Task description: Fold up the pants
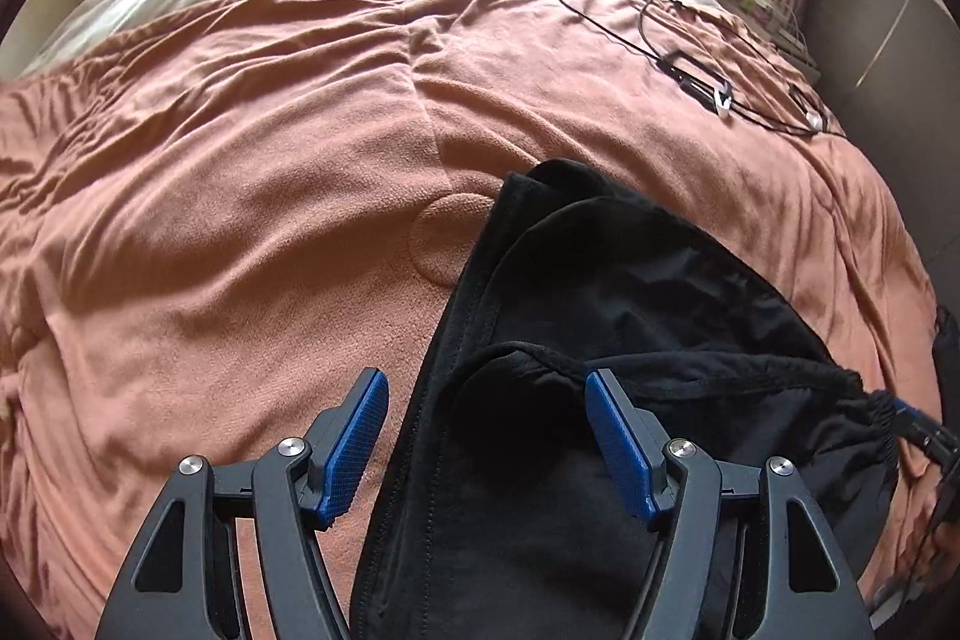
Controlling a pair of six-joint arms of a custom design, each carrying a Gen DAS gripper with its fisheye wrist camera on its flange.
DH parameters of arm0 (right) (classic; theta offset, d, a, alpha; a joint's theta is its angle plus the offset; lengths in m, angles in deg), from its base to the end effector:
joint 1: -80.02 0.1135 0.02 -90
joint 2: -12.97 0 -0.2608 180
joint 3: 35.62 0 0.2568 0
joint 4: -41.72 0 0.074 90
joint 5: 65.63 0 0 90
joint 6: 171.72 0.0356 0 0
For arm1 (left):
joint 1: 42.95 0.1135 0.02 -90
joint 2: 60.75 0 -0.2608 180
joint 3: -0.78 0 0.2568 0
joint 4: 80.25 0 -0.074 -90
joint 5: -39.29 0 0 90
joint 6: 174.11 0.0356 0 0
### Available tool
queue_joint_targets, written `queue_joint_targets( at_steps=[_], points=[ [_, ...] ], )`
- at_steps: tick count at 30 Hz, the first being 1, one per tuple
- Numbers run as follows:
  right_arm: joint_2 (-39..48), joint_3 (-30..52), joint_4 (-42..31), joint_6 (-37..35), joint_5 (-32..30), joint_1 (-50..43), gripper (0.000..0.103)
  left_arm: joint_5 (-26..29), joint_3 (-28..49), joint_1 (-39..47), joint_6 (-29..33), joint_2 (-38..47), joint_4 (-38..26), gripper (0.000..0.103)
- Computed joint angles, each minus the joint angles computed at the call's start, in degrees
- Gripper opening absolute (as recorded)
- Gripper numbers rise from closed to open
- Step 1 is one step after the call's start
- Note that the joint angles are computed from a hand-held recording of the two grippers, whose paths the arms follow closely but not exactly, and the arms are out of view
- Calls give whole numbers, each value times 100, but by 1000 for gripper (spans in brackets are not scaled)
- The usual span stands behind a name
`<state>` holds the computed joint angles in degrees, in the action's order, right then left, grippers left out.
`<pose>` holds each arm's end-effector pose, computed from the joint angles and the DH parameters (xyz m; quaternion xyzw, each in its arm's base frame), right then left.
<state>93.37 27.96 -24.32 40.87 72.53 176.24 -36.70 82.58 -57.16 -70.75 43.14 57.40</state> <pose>0.0010 0.2360 0.1993 0.2326 0.8814 0.1889 0.3652 0.3540 -0.0985 0.1722 0.2568 0.9336 -0.1206 0.2187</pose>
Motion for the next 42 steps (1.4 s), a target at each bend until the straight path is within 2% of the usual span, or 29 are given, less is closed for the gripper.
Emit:
queue_joint_targets(
  at_steps=[3, 6, 11, 14, 16, 18, 20, 22, 23, 25, 33, 38, 42],
  points=[
    [-23, 15, -38, -91, 19, 5, 54, -69, -58, -118, 289, 50, 63, 70],
    [-5, 39, 0, -275, 3, -21, 54, -470, -139, -348, 469, 145, 290, 70],
    [20, -86, 271, -533, -146, -173, 54, -678, 35, -540, 464, 606, 581, 70],
    [85, -70, 303, -686, -174, -267, 54, -757, 98, -667, 528, 811, 758, 67],
    [127, -39, 292, -734, -162, -292, 52, -822, 102, -747, 572, 881, 823, 57],
    [160, -34, 343, -811, -168, -308, 33, -873, 93, -802, 602, 903, 856, 50],
    [212, -9, 369, -909, -234, -346, 23, -898, 62, -821, 667, 874, 877, 35],
    [287, 46, 315, -931, -277, -374, 18, -1062, -1, -836, 699, 772, 933, 10],
    [297, 59, 290, -908, -267, -361, 13, -1066, -32, -811, 701, 698, 949, 8],
    [276, 79, 200, -815, -235, -310, 10, -1054, -123, -752, 694, 511, 1018, 3],
    [402, 488, -557, -225, 207, 26, 7, -952, -31, -704, 424, -29, 1050, 3],
    [460, 539, -818, 180, 455, 132, 7, -1110, 475, -893, 198, 257, 1005, 3],
    [364, 447, -760, 70, 486, -27, 7, -1213, 937, -1030, 89, 604, 954, 3]
  ],
)
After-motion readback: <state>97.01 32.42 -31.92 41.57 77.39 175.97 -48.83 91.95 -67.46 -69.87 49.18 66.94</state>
